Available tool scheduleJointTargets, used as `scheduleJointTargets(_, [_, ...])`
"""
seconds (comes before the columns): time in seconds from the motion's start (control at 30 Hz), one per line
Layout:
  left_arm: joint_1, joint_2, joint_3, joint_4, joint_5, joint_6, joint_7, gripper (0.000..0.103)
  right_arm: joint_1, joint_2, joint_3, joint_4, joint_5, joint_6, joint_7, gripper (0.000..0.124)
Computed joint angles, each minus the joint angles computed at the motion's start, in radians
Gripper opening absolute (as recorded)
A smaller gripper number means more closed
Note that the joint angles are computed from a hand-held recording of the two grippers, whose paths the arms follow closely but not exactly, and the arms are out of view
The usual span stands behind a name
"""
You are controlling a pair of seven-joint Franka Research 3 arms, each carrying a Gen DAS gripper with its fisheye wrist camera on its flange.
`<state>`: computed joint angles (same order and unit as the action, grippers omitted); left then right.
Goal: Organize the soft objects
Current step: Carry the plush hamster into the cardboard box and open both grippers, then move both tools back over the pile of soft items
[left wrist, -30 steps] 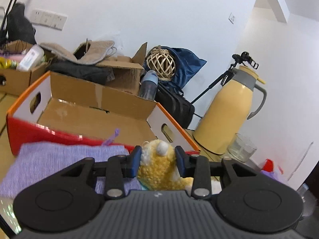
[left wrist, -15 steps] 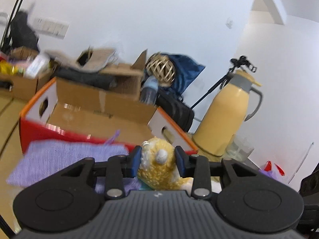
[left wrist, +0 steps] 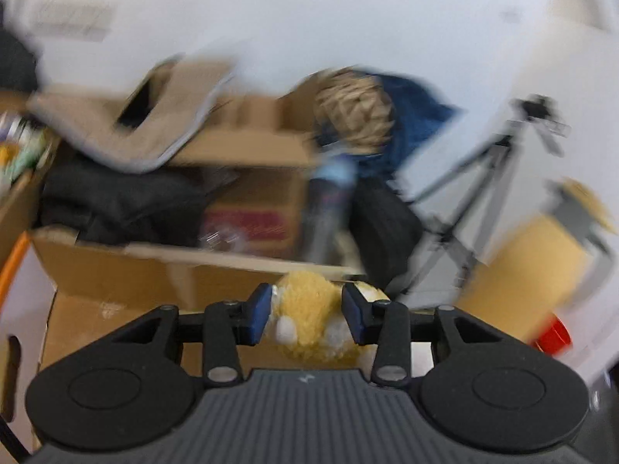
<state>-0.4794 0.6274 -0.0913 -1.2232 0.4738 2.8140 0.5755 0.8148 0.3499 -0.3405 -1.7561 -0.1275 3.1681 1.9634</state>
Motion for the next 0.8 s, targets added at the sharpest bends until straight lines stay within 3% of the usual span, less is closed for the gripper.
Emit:
scheduleJointTargets(0.03, [0.008, 0.049, -0.012, 0.067, -0.026, -0.054, 0.016, 0.040, -0.055, 0.052, 0.058, 0.084, 0.038, -0.072, -0.060, 0.047])
scheduleJointTargets(0.1, [-0.006, 0.104, 0.012, 0.148, -0.040, -0.137, -0.018, 0.040, -0.082, 0.155, 0.069, 0.243, -0.008, -0.208, -0.030, 0.047])
scheduleJointTargets(0.17, [-0.005, 0.103, 0.021, 0.133, -0.033, -0.132, -0.037, 0.041, -0.060, 0.235, 0.027, 0.362, -0.064, -0.331, 0.025, 0.047])
scheduleJointTargets(0.27, [-0.004, 0.058, 0.023, 0.068, -0.009, -0.125, -0.030, 0.043, -0.068, 0.310, 0.048, 0.500, -0.136, -0.496, 0.001, 0.051])
scheduleJointTargets(0.37, [-0.019, -0.017, 0.045, -0.021, 0.049, -0.109, -0.061, 0.050, -0.070, 0.334, 0.060, 0.537, -0.205, -0.542, 0.014, 0.057])
scheduleJointTargets(0.53, [-0.020, -0.183, 0.034, -0.164, 0.150, -0.118, -0.077, 0.059, -0.113, 0.247, 0.120, 0.449, -0.252, -0.512, 0.071, 0.059])
scheduleJointTargets(0.57, [-0.021, -0.232, 0.033, -0.210, 0.185, -0.113, -0.087, 0.063, -0.126, 0.219, 0.135, 0.428, -0.257, -0.500, 0.082, 0.059])
scheduleJointTargets(0.67, [-0.009, -0.377, 0.007, -0.343, 0.282, -0.112, -0.087, 0.064, -0.120, 0.092, 0.128, 0.319, -0.342, -0.448, 0.165, 0.068])
scheduleJointTargets(0.8, [-0.005, -0.548, -0.035, -0.461, 0.405, -0.207, -0.139, 0.068, -0.113, -0.085, 0.133, 0.180, -0.463, -0.410, 0.256, 0.078])
